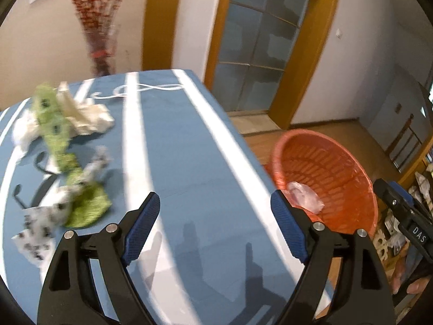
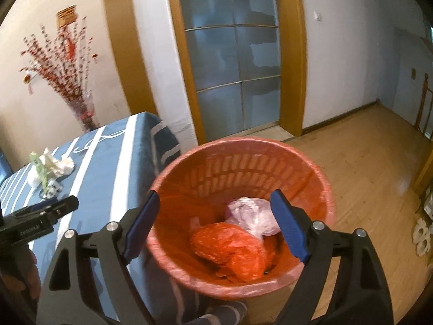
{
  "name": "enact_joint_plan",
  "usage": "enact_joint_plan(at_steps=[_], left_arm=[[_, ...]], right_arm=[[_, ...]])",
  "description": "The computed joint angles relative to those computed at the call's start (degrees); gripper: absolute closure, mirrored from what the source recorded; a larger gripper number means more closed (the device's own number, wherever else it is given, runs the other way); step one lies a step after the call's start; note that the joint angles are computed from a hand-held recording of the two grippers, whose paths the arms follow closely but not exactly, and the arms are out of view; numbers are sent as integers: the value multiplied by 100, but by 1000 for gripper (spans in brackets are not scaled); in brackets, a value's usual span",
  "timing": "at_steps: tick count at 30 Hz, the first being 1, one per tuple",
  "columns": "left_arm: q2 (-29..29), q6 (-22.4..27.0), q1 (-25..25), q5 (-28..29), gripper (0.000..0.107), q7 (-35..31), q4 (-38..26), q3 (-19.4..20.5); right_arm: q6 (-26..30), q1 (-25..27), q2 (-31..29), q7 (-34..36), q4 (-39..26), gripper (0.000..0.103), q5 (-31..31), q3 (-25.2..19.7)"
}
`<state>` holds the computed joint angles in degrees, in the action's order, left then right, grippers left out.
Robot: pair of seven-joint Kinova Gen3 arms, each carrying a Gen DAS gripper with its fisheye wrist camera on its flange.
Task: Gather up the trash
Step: 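Move both grippers back to the bag pile on the table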
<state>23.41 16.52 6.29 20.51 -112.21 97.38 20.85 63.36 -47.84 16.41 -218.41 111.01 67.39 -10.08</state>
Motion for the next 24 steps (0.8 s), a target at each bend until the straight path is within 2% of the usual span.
enact_joint_plan(at_steps=[5,9,12,20,24], left_arm=[[-261,-227,-766,366,23,-357,325,316],[-418,-495,-1601,757,21,-782,564,671],[-452,-607,-1990,883,21,-890,639,696],[-341,-661,-2271,717,21,-507,527,53],[-252,-666,-2217,415,21,-192,397,-291]], right_arm=[[-116,-96,281,480,-564,21,68,11],[-349,-240,565,964,-1137,21,104,130],[-622,-342,818,1429,-1653,21,73,246],[-1247,-483,1673,2839,-3237,22,-451,478],[-1554,-306,2107,3608,-4075,35,-1055,448]])
